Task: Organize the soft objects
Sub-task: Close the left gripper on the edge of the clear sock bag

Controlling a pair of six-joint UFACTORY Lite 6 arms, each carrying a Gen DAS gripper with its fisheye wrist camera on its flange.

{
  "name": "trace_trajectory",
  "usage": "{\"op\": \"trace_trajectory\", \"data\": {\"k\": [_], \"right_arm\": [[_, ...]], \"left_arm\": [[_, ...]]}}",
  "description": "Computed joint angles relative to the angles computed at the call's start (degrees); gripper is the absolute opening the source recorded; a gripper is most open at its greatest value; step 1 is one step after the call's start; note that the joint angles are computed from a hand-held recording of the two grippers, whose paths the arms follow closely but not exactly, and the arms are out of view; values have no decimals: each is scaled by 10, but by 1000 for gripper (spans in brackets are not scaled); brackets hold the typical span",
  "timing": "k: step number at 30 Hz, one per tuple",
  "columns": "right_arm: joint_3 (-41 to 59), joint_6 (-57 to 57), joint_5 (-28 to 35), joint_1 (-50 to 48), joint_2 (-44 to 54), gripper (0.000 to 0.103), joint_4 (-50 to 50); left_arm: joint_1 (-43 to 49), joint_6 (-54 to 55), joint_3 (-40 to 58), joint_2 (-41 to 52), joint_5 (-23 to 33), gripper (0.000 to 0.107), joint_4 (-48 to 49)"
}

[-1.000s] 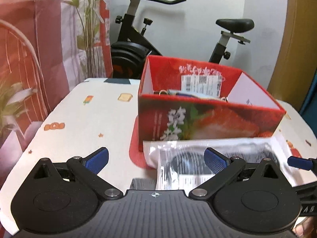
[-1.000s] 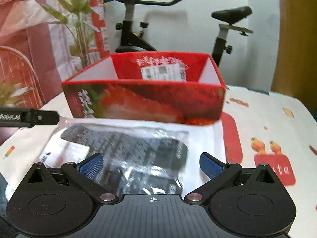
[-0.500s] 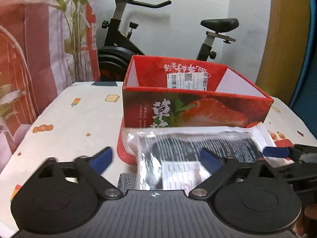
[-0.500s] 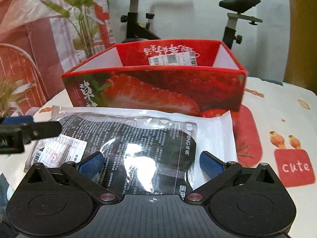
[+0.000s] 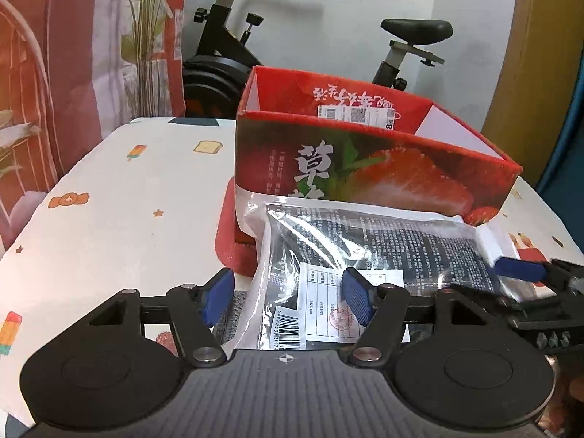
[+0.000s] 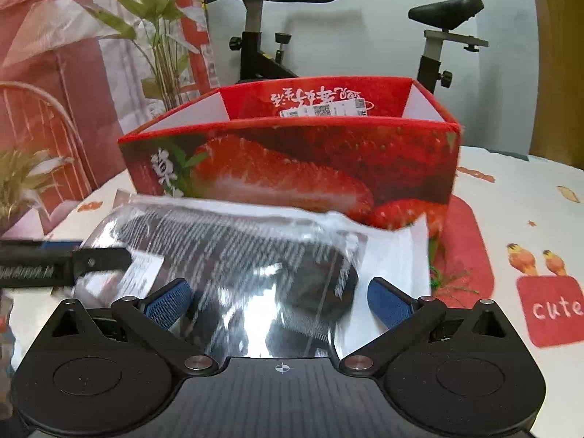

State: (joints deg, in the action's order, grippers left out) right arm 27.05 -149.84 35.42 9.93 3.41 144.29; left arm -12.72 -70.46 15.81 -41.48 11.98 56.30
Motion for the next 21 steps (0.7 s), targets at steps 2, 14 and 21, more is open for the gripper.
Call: {"op": "trace_trajectory", "data": {"k": [2, 14, 21], "right_arm": [[-18, -5, -3, -2, -18, 103, -4], [-40, 83, 41, -60, -40, 93, -29], [-39, 86, 59, -80, -17, 88, -8]], "left_arm": [[14, 26, -1, 5, -15, 68, -26], [5, 18, -1, 6, -2, 70, -20], [18, 109, 0, 3, -11, 69, -116]]}}
